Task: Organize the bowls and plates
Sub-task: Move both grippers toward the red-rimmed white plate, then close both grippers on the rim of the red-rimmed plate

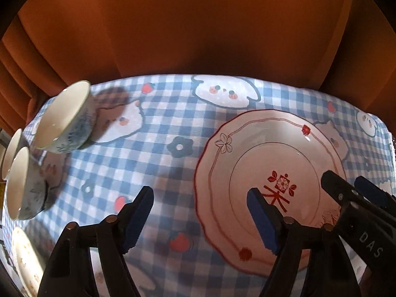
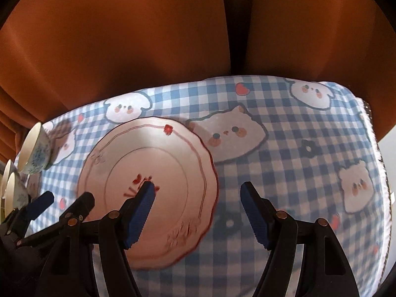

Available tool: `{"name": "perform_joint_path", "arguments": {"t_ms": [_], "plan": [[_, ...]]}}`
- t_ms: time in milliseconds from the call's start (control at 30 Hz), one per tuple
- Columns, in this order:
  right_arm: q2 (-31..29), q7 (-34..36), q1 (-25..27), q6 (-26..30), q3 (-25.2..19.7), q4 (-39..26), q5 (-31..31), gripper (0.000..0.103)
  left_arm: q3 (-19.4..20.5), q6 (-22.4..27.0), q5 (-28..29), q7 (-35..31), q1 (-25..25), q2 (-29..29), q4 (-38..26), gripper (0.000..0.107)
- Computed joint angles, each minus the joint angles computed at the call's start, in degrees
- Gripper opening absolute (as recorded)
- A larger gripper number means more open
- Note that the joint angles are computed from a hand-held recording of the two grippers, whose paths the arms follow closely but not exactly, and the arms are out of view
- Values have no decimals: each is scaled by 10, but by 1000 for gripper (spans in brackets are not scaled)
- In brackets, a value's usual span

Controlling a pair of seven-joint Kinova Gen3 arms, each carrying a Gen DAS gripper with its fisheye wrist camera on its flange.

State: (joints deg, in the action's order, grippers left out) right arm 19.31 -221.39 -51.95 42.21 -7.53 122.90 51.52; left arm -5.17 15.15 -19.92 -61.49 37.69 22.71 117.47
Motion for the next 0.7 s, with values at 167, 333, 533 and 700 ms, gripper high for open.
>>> {"name": "perform_joint_path", "arguments": {"t_ms": [167,333,533,700], "plan": [[14,-20,17,-46,18,12,28,70,19,-2,13,-23,-15,29,-19,71],[31,-4,34,-101,34,12,37,51,29,-11,30,-51,-23,36,-20,64],[37,17,21,-93,46,-4,8,49,36,-12,50,-89,-26,34,-17,61],[26,13,6,-96,43,-2,-12,49,25,5,45,-95,-17,17,0,61]]}}
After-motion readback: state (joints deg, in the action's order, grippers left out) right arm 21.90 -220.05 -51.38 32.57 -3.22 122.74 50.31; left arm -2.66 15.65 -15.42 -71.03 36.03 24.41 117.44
